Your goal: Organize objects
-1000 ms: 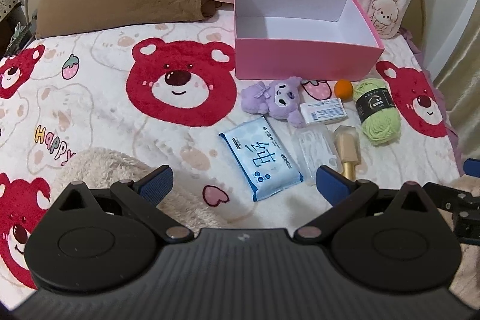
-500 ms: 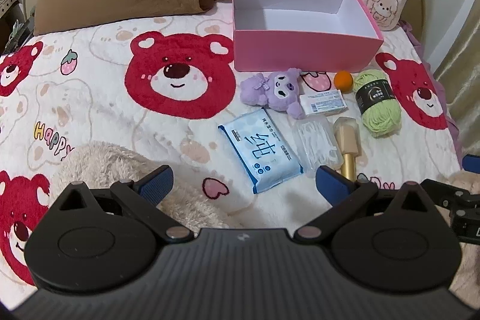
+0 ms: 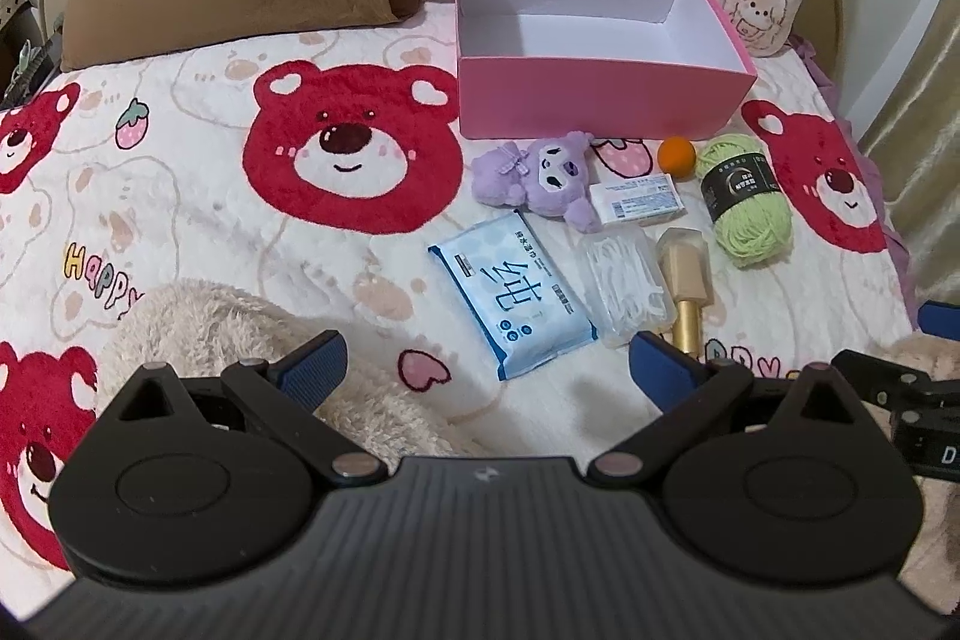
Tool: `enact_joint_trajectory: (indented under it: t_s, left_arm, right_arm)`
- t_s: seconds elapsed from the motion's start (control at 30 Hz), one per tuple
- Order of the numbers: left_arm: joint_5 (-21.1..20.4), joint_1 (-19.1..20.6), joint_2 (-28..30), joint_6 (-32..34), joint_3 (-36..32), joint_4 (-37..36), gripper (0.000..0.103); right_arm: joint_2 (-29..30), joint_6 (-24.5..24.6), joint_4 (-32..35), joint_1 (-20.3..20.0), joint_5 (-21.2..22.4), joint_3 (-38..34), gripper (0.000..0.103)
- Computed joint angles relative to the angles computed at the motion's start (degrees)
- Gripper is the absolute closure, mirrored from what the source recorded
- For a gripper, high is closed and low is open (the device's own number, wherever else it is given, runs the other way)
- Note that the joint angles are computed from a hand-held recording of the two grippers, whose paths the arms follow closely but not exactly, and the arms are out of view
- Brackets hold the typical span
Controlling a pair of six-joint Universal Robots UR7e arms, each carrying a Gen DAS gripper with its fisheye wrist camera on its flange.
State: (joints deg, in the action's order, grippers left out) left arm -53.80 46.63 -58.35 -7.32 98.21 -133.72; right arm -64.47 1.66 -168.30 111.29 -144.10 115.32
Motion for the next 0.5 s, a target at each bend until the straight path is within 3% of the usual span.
enact_joint_trajectory:
  t_s: [0.5]
  left_arm:
    - [-1.0,0.3,-0.1,-1.3,-0.3,1.3,0.002]
  right_arm:
    - [-0.2,0.4,1.2,-0.1,0.4,-0.1,0.013]
